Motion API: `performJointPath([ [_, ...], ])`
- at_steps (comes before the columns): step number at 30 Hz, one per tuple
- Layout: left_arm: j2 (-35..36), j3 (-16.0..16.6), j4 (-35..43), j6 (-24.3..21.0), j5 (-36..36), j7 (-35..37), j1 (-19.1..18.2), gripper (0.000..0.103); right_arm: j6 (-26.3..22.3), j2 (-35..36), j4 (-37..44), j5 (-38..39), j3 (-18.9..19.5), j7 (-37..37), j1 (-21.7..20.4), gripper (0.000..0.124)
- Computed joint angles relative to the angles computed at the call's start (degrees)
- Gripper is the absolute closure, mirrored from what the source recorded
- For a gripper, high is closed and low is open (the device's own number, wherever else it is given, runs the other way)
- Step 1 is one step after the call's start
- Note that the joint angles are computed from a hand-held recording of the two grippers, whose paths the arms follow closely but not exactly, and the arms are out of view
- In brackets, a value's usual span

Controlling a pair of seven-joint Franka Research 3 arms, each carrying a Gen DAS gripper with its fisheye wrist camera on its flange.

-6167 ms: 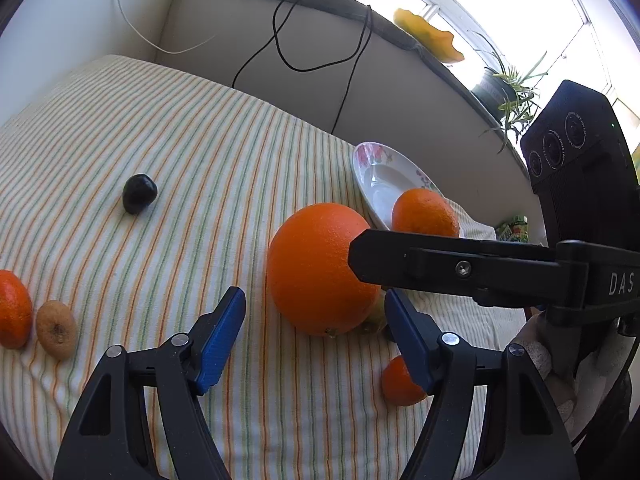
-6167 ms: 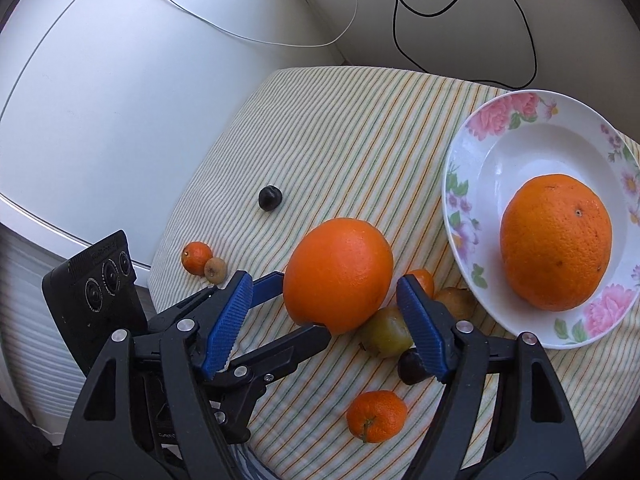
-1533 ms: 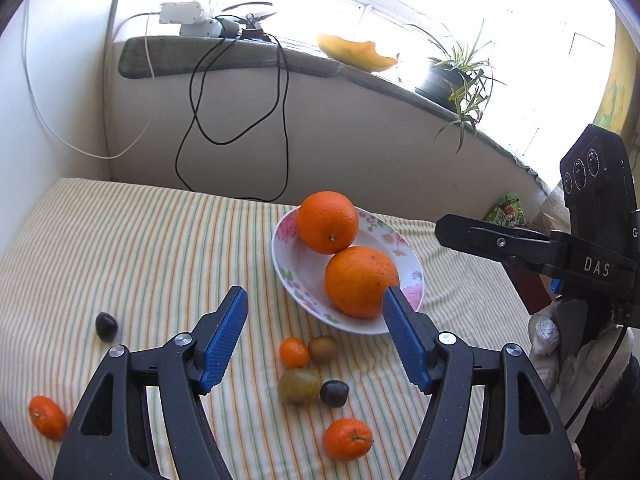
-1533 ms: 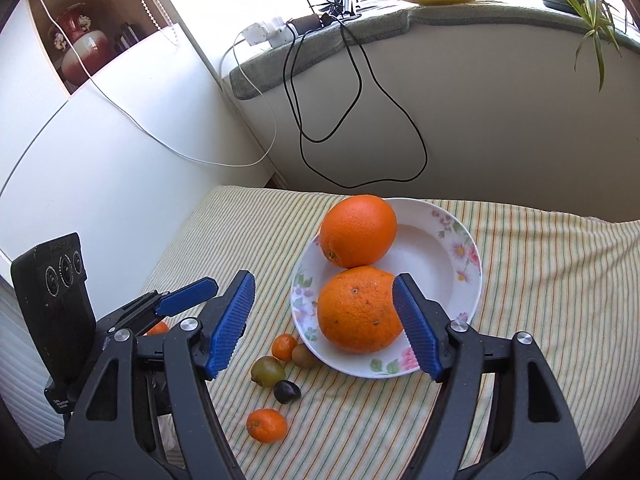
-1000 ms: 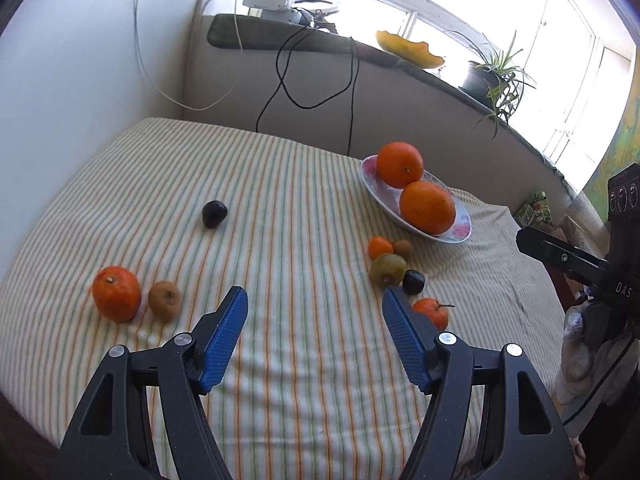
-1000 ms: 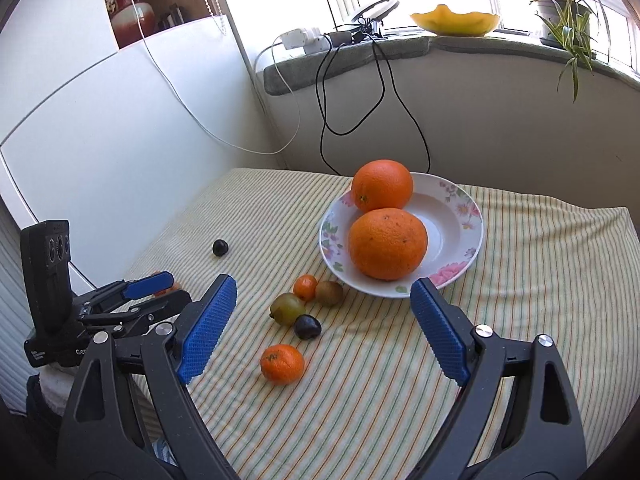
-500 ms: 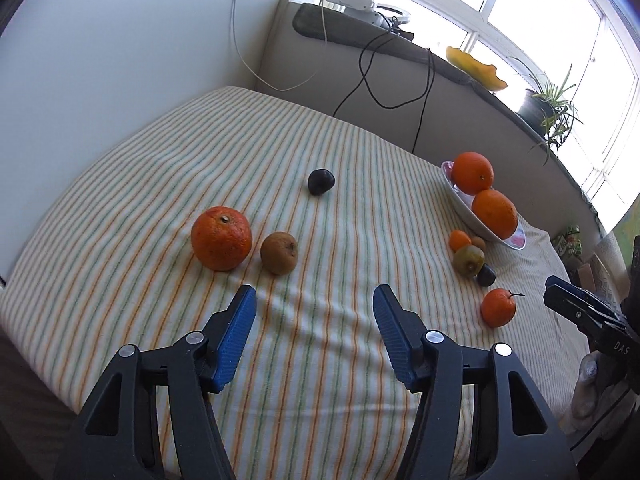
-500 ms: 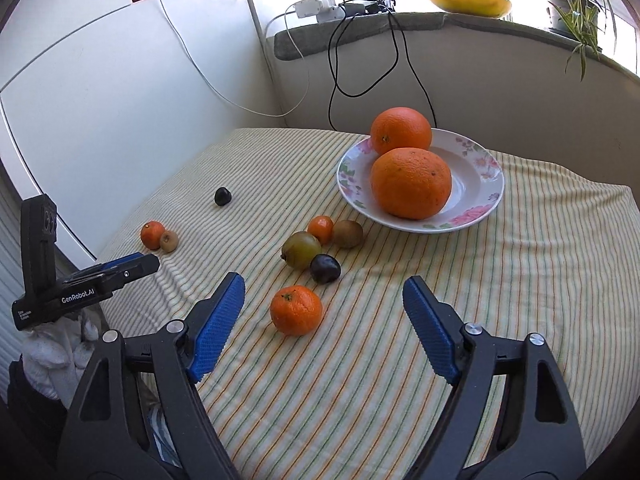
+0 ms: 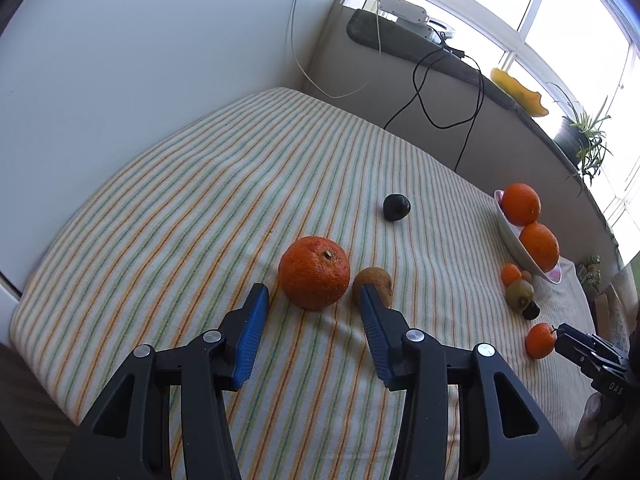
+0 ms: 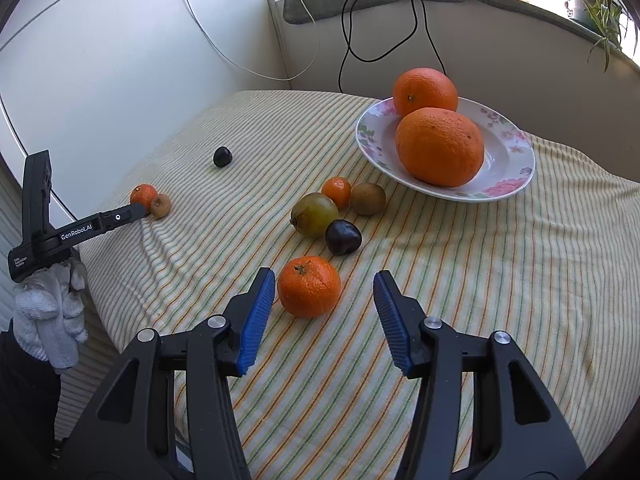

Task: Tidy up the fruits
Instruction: 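Move the open right gripper down to the small tangerine, then close the right gripper on the tangerine while the left gripper grasps the reddish orange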

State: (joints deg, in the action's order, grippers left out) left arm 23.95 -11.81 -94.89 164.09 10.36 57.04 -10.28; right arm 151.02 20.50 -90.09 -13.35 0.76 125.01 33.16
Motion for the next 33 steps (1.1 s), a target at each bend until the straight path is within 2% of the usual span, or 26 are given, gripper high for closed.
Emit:
performJointPath([
  [10, 3.2, -1.11, 4.68, -1.57, -1.53, 2.84, 0.6, 0.059, -0.88, 1.94, 2.19, 4.18, 1.2, -4.21, -0.85, 0.07],
  [13, 3.11, -1.27, 4.44, -1.4, -2.17, 3.22, 0.82, 0.065, -1.29, 2.61, 2.83, 5.35, 1.36, -5.31, -0.95, 0.07],
  [17, 2.71, -1.58, 3.58, -0.71, -2.83, 3.9, 1.12, 0.066, -1.75, 3.11, 3.25, 7.04, 1.52, -6.71, -1.17, 0.077],
  [24, 2.56, -1.59, 3.21, -0.21, -3.2, 4.08, 1.23, 0.066, -2.3, 4.32, 4.54, 9.5, 1.75, -8.6, -1.71, 0.079],
  [26, 2.35, -1.51, 2.9, 0.0, -3.23, 3.95, 1.15, 0.066, -2.56, 4.66, 5.05, 9.94, 1.84, -9.26, -1.73, 0.083],
  [33, 1.14, -1.57, 1.65, 1.41, -3.5, 3.71, 1.3, 0.066, -1.91, 4.12, 4.37, 10.75, 1.65, -9.2, -1.55, 0.084],
])
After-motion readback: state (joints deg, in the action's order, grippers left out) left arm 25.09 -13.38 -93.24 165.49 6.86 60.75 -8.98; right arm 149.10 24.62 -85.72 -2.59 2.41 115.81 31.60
